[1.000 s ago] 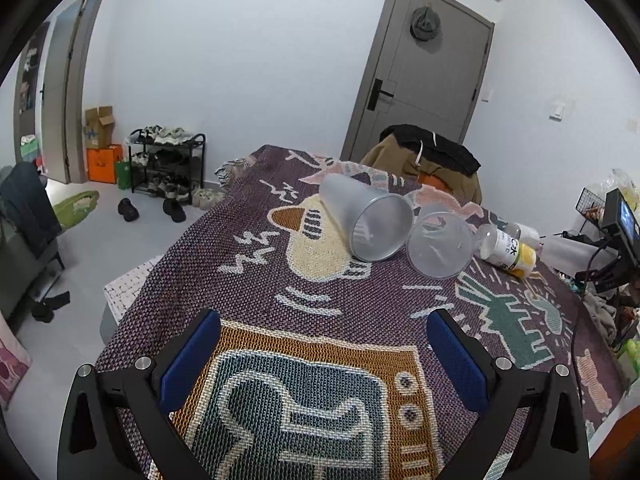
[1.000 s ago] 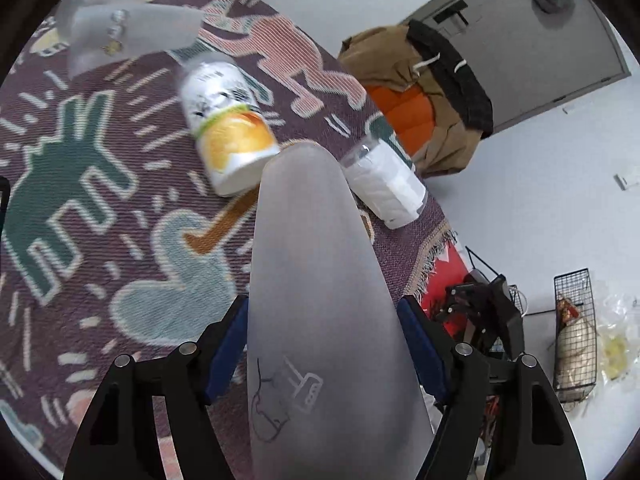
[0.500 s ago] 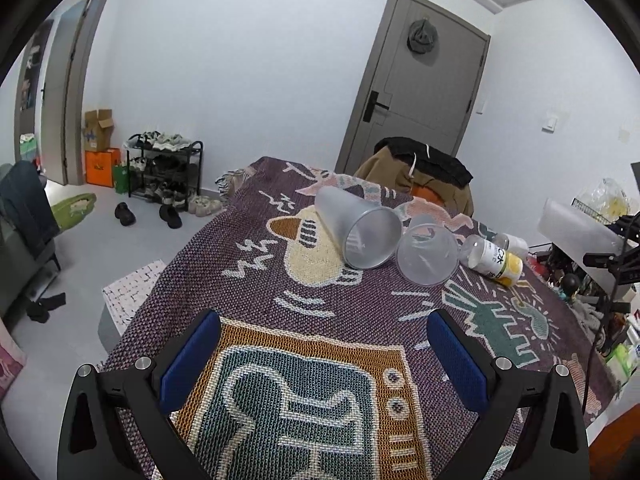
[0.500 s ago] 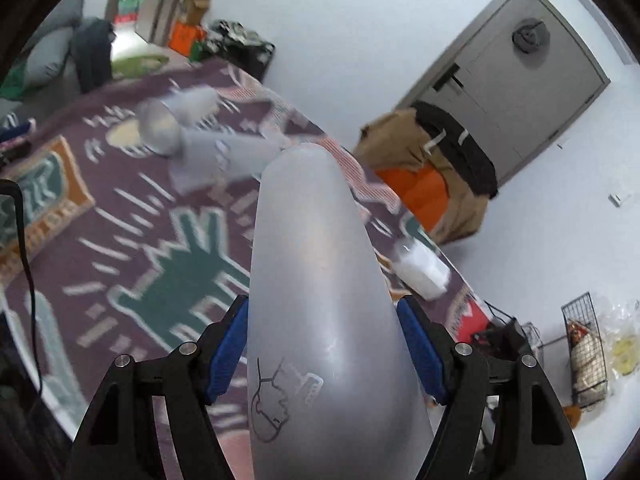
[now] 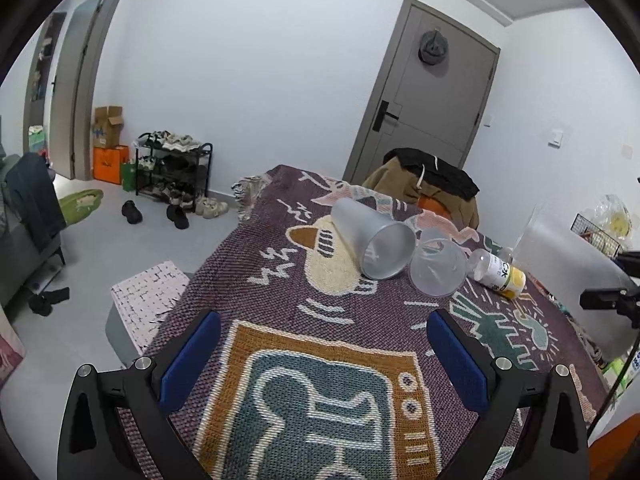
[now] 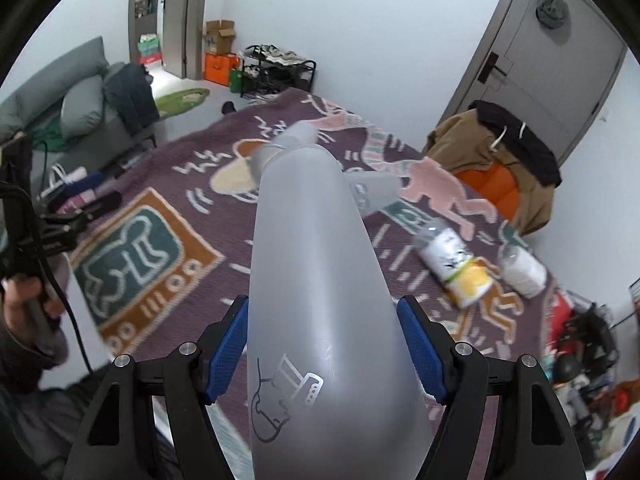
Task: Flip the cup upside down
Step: 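Lift the frosted cup with the right tool and rotate it mouth-down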
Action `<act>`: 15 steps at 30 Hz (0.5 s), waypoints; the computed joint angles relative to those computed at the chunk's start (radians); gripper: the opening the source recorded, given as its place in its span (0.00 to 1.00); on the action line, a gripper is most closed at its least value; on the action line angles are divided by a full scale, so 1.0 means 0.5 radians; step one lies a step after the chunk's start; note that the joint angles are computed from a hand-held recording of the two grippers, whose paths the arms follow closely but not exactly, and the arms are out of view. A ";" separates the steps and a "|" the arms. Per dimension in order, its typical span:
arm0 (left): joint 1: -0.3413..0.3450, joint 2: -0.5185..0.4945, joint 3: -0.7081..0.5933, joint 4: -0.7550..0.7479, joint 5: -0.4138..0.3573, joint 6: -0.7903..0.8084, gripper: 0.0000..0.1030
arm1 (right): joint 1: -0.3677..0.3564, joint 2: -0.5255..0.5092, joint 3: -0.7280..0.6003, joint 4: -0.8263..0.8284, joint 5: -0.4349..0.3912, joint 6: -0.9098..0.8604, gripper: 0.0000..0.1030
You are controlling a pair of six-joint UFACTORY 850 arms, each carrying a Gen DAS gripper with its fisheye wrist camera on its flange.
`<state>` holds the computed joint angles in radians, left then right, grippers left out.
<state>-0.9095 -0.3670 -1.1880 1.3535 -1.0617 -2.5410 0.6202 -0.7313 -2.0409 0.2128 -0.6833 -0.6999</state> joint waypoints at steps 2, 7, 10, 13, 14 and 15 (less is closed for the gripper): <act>0.003 0.012 0.018 -0.009 -0.005 -0.014 1.00 | 0.010 -0.008 0.002 0.081 -0.024 0.021 0.72; 0.016 0.031 0.051 -0.048 -0.007 -0.025 1.00 | 0.022 -0.017 0.045 0.175 -0.034 0.155 0.72; 0.025 0.040 0.067 -0.059 0.006 -0.038 1.00 | 0.032 -0.014 0.102 0.262 -0.003 0.212 0.72; 0.031 0.045 0.077 -0.051 0.027 -0.060 1.00 | 0.048 -0.003 0.172 0.278 0.065 0.342 0.72; 0.031 0.043 0.075 -0.054 0.031 -0.058 1.00 | 0.052 0.003 0.210 0.300 0.090 0.376 0.72; 0.028 0.047 0.082 -0.054 0.035 -0.060 1.00 | 0.054 0.004 0.226 0.311 0.098 0.398 0.72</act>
<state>-0.8957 -0.3434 -1.1473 1.3264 -1.0441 -2.5709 0.6472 -0.7293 -1.9280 0.3685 -0.6343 -0.5010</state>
